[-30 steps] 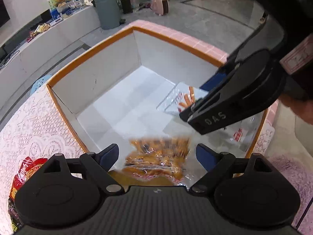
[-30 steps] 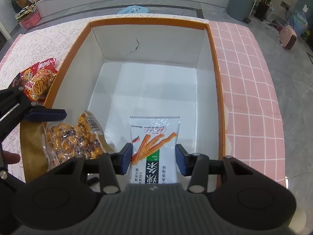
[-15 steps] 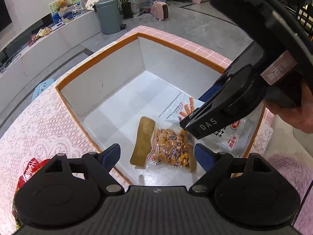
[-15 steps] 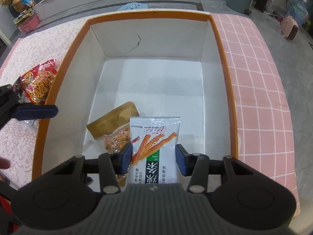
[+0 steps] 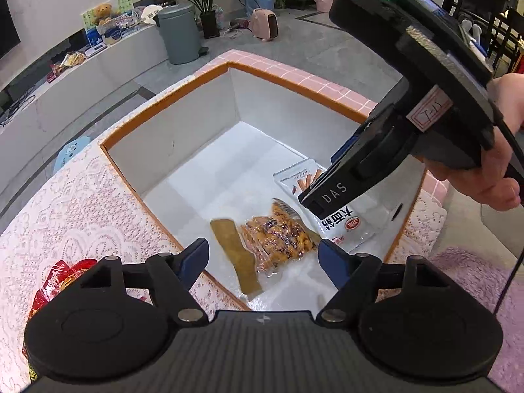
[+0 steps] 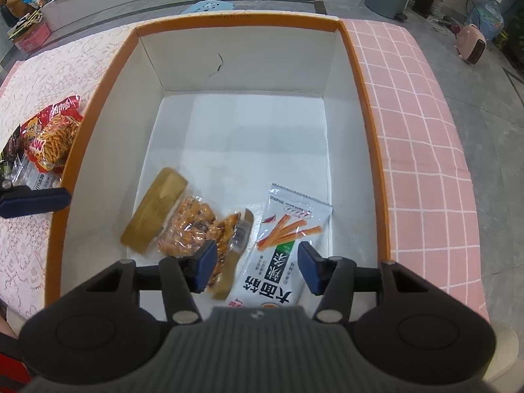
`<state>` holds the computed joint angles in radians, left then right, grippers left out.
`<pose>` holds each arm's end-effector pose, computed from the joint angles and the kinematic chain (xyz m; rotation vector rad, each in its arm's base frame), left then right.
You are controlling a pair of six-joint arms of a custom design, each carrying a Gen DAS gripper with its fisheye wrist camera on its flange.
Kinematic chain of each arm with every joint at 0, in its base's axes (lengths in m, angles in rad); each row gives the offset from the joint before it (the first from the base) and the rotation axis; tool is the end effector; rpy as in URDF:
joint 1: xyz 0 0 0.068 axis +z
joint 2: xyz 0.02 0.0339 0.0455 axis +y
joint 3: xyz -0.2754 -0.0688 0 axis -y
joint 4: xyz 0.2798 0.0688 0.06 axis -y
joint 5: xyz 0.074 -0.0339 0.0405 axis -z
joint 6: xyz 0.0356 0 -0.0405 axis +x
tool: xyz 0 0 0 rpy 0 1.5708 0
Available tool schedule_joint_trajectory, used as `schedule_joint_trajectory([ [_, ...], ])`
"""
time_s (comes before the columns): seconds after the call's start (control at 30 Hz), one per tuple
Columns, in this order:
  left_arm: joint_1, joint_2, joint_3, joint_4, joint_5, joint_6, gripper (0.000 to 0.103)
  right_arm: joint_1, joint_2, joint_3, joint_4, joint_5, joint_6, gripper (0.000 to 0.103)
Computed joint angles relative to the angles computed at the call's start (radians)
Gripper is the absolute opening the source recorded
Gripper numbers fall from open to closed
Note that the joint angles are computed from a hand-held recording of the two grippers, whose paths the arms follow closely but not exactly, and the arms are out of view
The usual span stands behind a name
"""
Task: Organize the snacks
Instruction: 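Lower the packets into the box and open both grippers, then move both empty grippers back over the snack pile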
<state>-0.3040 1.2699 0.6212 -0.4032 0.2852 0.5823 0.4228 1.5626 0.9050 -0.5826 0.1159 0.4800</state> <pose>0.2367 -0.0848 0.1614 1.1940 2.2865 -0.2716 0.2856 0.1240 0.1619 0.1069 2.7917 0.0575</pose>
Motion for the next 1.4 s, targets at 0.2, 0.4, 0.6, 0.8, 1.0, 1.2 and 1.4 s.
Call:
schedule_joint_trajectory([
  [0.2, 0.080, -0.118, -0.020, -0.076, 0.070, 0.026, 0.089, 0.050, -0.054, 0.001, -0.036, 0.034, 0.047, 0.064],
  [0.4, 0.215, -0.245, -0.067, -0.117, 0.168, 0.080, 0.094, 0.133, -0.108, 0.008, -0.073, 0.089, 0.115, 0.077],
  [0.6, 0.400, -0.347, -0.128, -0.102, 0.258, 0.132, 0.095, 0.217, -0.138, 0.017, -0.086, 0.111, 0.173, 0.077],
  [0.8, 0.688, -0.376, -0.203, -0.008, 0.474, 0.206, 0.095, 0.329, -0.136, 0.054, -0.072, 0.140, 0.230, 0.078],
  [1.0, 0.897, -0.262, -0.195, 0.038, 0.625, 0.247, 0.095, 0.438, -0.079, 0.111, -0.008, 0.177, 0.287, 0.078],
  [1.2, 0.987, -0.013, -0.043, -0.095, 0.630, 0.381, 0.103, 0.498, 0.035, 0.177, 0.068, 0.168, 0.317, 0.078],
  [1.4, 1.051, 0.097, -0.018, 0.010, 0.655, 0.322, 0.103, 0.517, 0.164, 0.266, 0.086, 0.169, 0.310, 0.078],
])
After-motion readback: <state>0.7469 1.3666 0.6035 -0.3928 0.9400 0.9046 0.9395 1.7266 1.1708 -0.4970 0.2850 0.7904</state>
